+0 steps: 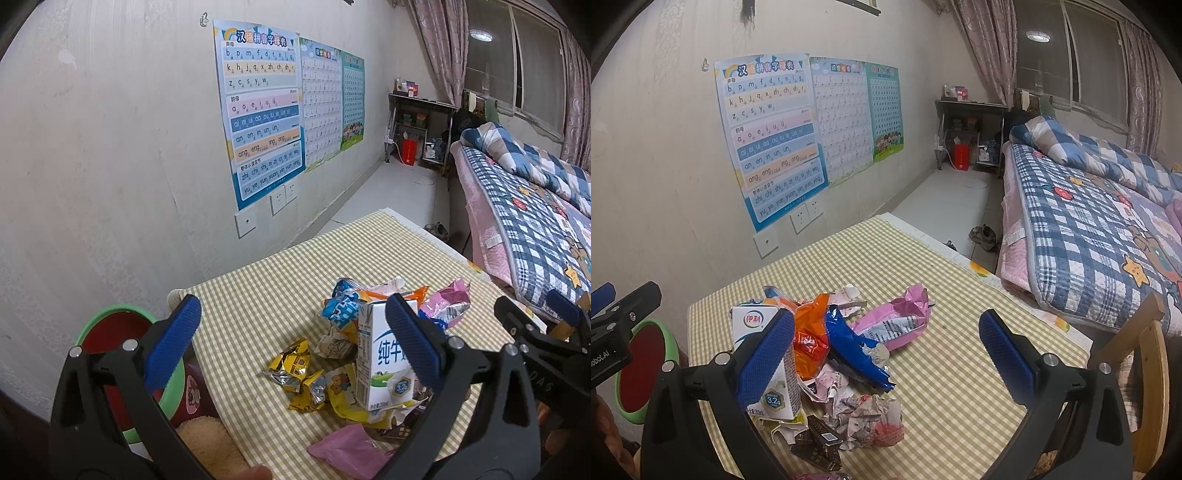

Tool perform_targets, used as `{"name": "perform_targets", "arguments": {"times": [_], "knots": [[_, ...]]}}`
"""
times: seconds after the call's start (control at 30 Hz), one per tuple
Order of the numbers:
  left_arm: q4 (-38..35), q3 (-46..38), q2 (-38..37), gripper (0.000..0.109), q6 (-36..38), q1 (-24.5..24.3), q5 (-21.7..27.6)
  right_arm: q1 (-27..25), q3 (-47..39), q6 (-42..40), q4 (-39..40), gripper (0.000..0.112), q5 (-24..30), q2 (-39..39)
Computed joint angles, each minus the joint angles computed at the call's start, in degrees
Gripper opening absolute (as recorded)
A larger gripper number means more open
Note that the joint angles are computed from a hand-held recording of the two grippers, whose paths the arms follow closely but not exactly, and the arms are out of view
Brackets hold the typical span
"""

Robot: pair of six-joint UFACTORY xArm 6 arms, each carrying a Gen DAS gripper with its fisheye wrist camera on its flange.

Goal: Collect trash

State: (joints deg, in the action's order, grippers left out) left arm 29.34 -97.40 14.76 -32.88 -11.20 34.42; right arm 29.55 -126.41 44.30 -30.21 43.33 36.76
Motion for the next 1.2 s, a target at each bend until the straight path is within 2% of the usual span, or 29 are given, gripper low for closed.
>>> {"name": "perform_targets", "arguments": {"times": [1.2], "knots": [[-0.7, -0.3, 0.5, 0.098, 0.6, -0.4, 1.1, 0.3, -1.6, -1.0, 0.9, 0.096, 0.9, 1.2]]}}
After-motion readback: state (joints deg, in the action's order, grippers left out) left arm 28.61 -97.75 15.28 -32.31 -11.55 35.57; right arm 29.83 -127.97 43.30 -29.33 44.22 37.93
